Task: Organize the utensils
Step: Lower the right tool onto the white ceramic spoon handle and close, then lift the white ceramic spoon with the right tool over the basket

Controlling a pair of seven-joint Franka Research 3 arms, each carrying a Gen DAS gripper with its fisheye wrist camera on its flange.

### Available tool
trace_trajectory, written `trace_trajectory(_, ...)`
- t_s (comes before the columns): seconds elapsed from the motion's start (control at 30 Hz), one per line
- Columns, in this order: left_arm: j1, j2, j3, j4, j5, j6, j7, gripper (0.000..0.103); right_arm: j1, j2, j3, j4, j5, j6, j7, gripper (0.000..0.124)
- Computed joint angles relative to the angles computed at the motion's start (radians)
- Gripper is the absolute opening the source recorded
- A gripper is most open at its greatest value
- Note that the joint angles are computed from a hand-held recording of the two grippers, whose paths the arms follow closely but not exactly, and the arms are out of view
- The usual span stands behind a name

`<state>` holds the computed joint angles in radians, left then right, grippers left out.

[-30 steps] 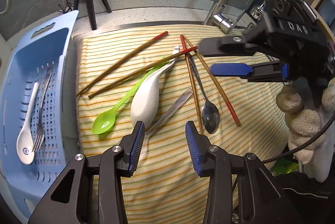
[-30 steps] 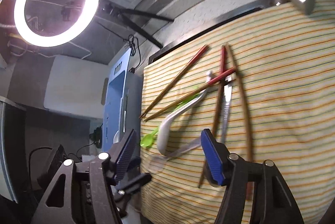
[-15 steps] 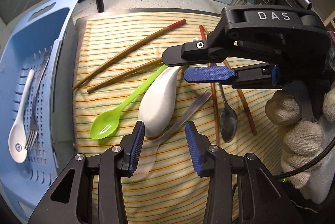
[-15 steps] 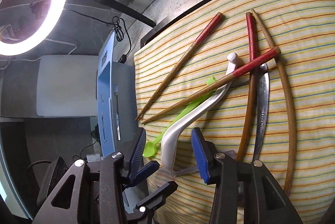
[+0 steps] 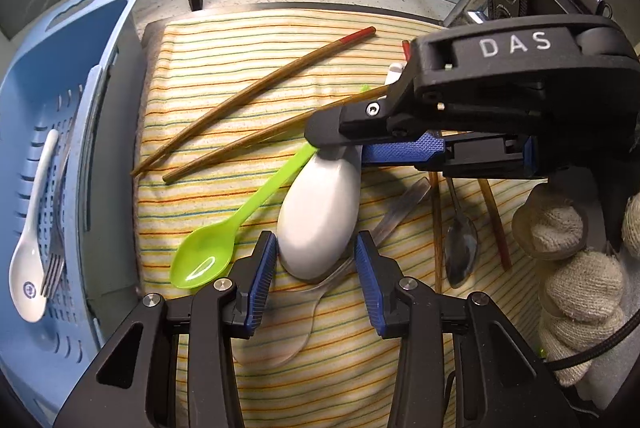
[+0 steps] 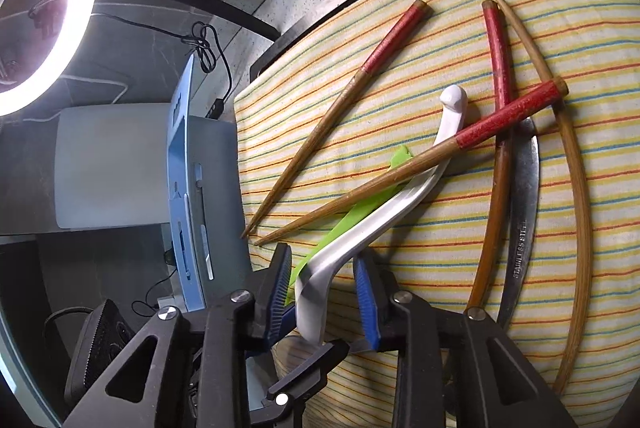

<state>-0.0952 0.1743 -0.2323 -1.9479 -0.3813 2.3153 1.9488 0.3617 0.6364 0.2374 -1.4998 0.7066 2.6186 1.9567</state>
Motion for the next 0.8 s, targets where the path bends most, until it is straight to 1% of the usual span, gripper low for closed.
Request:
trace_trajectory(0.1, 0.0, 0.011, -0.001, 0.009, 0.0, 0.005, -0.002, 0.039, -0.013, 0.006, 0.02, -0.001, 0.035, 0.011, -0.016, 0.02)
trace_trajectory(0.2, 0.0, 0.011, -0.004, 0.009, 0.002, 0.01, 0.007, 0.036, -0.034, -0.003, 0.048, -0.022, 0.092, 0.026, -0.054, 0.018)
trace_trajectory(0.3, 0.002, 0.008, -0.008, 0.006, -0.007, 0.013, 0.017, 0.036, -0.069, -0.027, 0.094, -0.06, 0.193, 0.048, -0.135, 0.013)
trace_trajectory(0.37, 0.004, -0.022, -0.009, -0.021, -0.024, 0.012, 0.035, 0.036, -0.075, -0.047, 0.108, -0.084, 0.245, 0.055, -0.185, 0.011)
trace_trajectory(0.43, 0.003, -0.046, -0.005, -0.041, -0.047, 0.007, 0.052, 0.035, -0.07, -0.071, 0.107, -0.108, 0.278, 0.057, -0.216, 0.01)
trace_trajectory(0.6, -0.006, -0.101, 0.012, -0.089, -0.092, -0.01, 0.096, 0.035, -0.066, -0.13, 0.112, -0.185, 0.411, 0.076, -0.284, 0.011)
trace_trajectory(0.8, -0.033, -0.145, 0.026, -0.119, -0.139, -0.038, 0.133, 0.035, -0.035, -0.205, 0.077, -0.272, 0.488, 0.112, -0.289, 0.011)
